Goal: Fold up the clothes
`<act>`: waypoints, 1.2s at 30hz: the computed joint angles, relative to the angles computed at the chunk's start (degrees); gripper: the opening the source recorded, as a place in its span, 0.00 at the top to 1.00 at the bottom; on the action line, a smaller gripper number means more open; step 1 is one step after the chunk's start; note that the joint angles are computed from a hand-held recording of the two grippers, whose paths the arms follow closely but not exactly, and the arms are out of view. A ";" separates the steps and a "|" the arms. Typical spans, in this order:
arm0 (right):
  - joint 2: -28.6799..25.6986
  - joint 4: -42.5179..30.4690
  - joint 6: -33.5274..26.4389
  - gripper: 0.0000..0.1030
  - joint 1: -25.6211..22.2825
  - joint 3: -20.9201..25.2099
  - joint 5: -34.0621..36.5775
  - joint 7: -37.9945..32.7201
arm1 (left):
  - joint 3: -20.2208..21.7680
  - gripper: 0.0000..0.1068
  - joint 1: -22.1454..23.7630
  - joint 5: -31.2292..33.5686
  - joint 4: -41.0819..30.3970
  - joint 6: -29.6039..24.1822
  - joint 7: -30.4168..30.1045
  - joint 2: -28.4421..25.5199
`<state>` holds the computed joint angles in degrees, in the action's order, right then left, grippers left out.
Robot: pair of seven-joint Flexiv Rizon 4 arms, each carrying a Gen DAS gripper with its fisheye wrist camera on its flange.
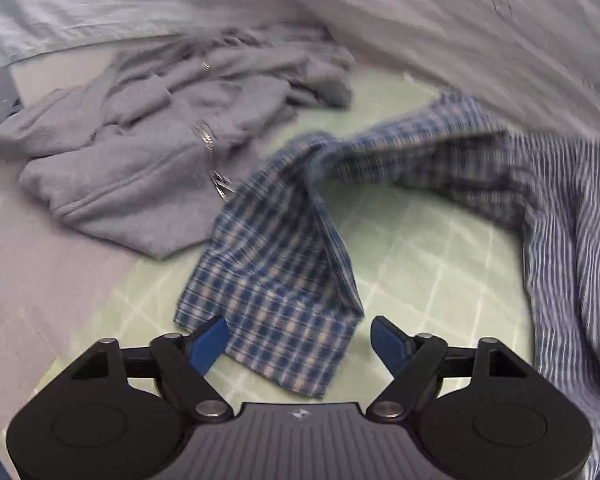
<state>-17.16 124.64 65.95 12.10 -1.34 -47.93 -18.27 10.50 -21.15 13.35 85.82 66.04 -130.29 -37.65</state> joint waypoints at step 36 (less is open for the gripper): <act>-1.84 1.41 9.89 0.00 -0.44 -4.34 -6.04 5.54 | -36.36 0.29 27.78 -21.43 14.31 15.68 11.91 3.46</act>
